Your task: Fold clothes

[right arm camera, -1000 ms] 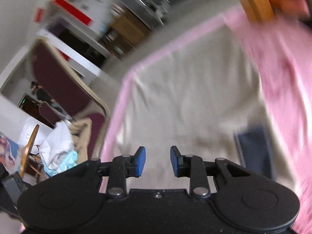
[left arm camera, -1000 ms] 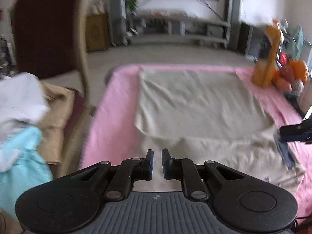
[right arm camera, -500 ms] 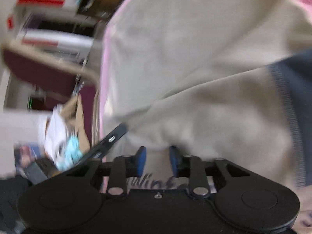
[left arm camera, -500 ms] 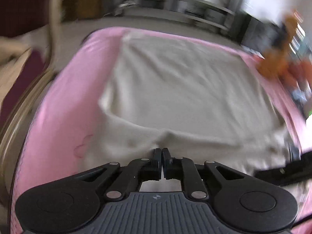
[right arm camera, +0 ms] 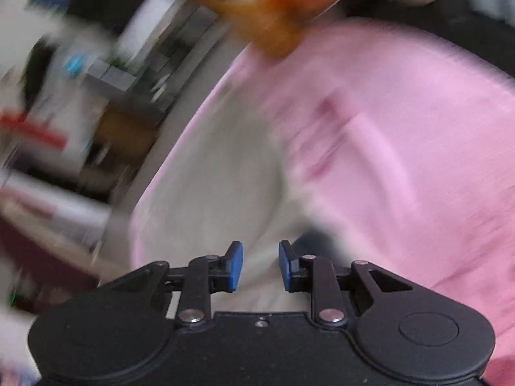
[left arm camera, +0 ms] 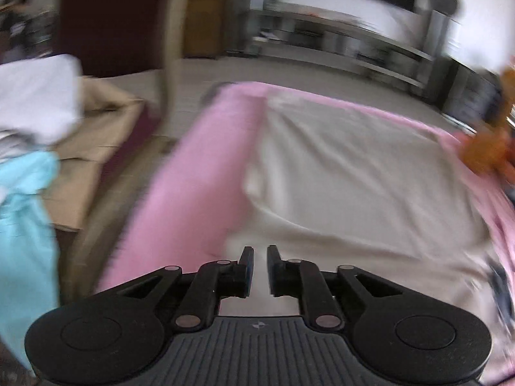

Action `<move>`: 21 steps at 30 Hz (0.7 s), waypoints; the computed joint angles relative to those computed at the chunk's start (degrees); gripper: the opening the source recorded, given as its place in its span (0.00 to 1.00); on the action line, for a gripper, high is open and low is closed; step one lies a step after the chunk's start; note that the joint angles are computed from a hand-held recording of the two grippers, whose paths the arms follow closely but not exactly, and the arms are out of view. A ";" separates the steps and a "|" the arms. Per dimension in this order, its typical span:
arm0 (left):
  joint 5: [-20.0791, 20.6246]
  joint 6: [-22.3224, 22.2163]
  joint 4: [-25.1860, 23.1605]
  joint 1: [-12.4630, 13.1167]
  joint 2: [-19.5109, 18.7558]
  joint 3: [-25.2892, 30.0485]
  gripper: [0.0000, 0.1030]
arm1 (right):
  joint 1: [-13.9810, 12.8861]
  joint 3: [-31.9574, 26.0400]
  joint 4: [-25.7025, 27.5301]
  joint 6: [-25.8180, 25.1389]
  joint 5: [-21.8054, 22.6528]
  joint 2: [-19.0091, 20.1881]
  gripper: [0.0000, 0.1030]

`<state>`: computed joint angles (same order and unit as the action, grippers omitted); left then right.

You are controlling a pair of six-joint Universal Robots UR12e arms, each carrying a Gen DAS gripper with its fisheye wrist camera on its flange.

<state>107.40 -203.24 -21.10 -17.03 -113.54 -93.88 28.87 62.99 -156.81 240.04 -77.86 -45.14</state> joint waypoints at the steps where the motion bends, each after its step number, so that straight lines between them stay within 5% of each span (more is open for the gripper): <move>1: -0.82 1.80 -0.17 -0.32 -0.24 0.20 0.16 | -0.06 -0.72 0.05 -1.65 4.06 0.68 0.23; 6: -4.65 7.03 -2.26 -0.61 -1.33 1.26 0.16 | -0.25 -4.08 4.78 -6.83 16.83 3.28 0.23; 10: -2.75 6.25 -6.66 -0.62 -1.49 1.91 0.22 | -0.97 -2.42 7.39 -5.03 15.43 2.02 0.25; 11: -1.33 5.87 -7.04 -0.86 -1.46 1.91 0.20 | -1.32 -1.73 7.62 -2.84 14.23 1.58 0.15; 14: 11.35 0.88 -13.57 -2.10 -1.87 3.28 0.17 | -1.58 2.94 5.66 5.33 4.04 -1.39 0.00; 17: 20.90 -6.40 -20.43 -2.58 -1.96 4.24 0.13 | -0.24 4.61 11.51 4.82 -13.96 -4.92 0.14; 19: 18.24 -8.75 -17.17 -1.87 -0.39 2.42 0.13 | 0.69 5.88 11.17 3.45 -22.12 -6.48 0.15; 21: 11.84 -6.93 -9.56 -1.41 1.46 -0.37 0.13 | 1.26 7.47 4.03 3.23 -20.68 -6.84 0.17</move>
